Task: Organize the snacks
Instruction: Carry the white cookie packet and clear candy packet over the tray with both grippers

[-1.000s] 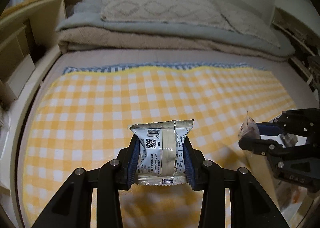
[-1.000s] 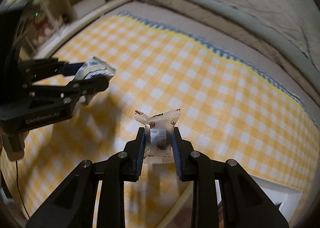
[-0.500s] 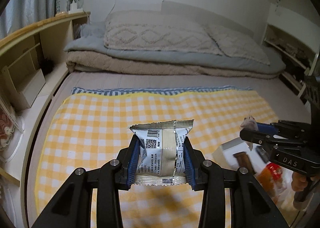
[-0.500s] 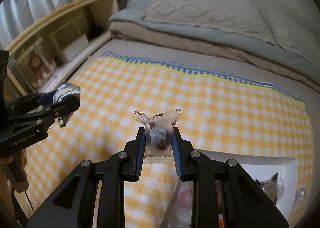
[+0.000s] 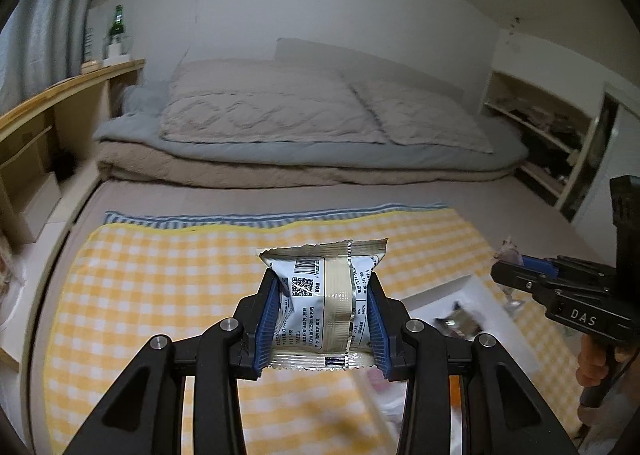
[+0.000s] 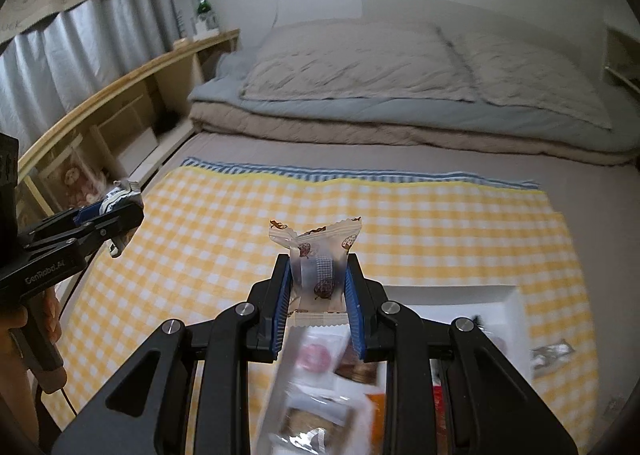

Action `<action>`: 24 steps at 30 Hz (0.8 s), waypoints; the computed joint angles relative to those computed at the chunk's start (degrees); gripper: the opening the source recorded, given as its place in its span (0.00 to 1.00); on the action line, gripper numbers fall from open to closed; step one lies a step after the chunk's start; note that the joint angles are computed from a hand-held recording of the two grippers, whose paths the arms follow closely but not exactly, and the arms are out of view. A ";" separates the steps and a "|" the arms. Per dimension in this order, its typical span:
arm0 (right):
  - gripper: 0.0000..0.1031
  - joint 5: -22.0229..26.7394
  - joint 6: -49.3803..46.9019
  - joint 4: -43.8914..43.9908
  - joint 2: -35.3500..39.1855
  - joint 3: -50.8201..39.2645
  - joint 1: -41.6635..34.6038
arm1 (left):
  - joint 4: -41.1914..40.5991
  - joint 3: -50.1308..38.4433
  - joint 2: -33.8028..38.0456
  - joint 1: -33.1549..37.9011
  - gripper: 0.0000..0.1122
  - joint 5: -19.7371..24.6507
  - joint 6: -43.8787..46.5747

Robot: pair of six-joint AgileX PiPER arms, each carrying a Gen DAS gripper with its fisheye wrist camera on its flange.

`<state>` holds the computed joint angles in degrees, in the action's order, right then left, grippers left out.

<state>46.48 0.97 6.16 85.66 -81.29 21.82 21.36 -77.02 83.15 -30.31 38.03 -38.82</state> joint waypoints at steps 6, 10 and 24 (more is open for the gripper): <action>0.25 1.36 -5.57 4.31 -4.79 3.95 -8.02 | -1.17 -4.19 4.84 -4.37 0.36 -0.09 -1.49; 0.25 0.66 -9.82 8.39 -6.43 6.95 -13.43 | -1.48 -7.56 9.98 -6.76 0.36 -0.08 -2.65; 0.25 -1.36 -17.63 14.40 -1.69 9.48 -22.62 | -17.50 -33.25 38.71 -7.02 0.36 3.74 3.18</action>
